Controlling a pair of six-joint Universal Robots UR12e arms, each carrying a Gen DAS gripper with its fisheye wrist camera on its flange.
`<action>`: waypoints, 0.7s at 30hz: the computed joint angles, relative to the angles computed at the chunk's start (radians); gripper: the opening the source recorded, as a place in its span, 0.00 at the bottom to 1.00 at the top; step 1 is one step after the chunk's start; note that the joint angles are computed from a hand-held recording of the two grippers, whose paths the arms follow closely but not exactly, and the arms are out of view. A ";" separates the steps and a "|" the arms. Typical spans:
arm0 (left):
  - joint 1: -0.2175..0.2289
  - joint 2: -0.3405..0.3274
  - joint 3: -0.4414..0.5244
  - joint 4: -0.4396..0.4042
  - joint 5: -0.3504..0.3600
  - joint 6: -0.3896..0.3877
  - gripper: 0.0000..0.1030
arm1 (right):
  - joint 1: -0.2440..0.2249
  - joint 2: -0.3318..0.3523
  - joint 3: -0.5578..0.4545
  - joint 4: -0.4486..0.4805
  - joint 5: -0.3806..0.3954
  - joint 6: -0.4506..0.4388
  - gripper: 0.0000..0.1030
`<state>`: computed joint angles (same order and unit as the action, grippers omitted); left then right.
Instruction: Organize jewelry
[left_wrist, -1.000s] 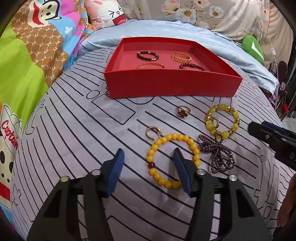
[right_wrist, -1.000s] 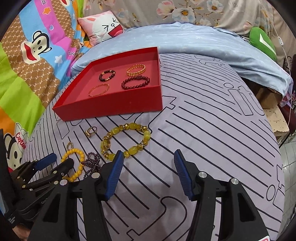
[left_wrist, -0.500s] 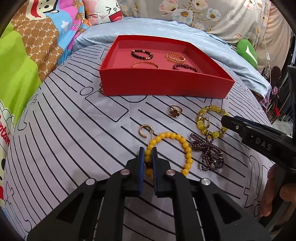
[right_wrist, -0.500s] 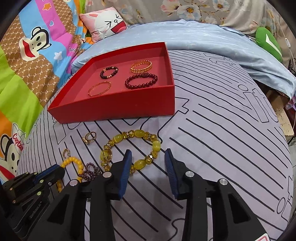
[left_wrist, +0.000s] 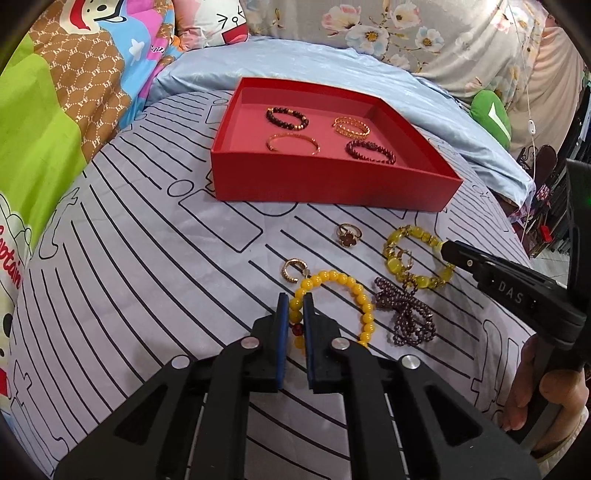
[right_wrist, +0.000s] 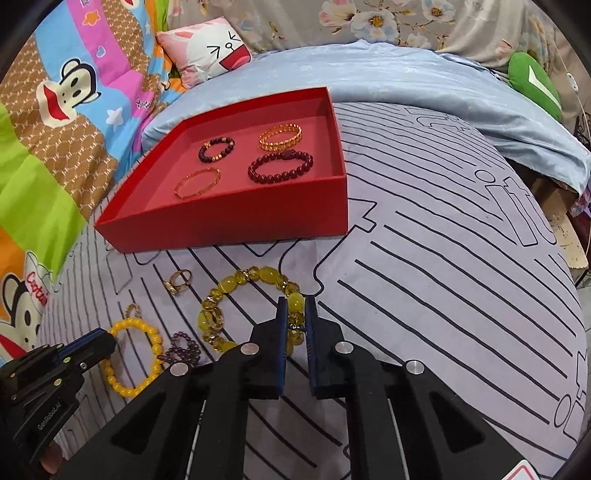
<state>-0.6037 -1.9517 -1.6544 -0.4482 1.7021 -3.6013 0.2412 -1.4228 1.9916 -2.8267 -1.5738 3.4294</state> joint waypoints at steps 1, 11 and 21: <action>0.001 0.002 -0.001 0.004 -0.003 0.002 0.07 | 0.000 -0.005 0.001 -0.006 0.000 -0.001 0.08; 0.007 0.029 0.010 0.029 -0.020 0.022 0.07 | 0.011 -0.049 -0.018 -0.049 0.023 -0.049 0.08; 0.005 0.034 0.054 0.051 0.020 0.084 0.06 | -0.004 -0.053 -0.063 -0.068 0.084 -0.093 0.08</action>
<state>-0.5986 -1.9176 -1.5999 -0.3969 1.7224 -3.5172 0.2374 -1.4757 1.9286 -2.8950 -1.4894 3.3367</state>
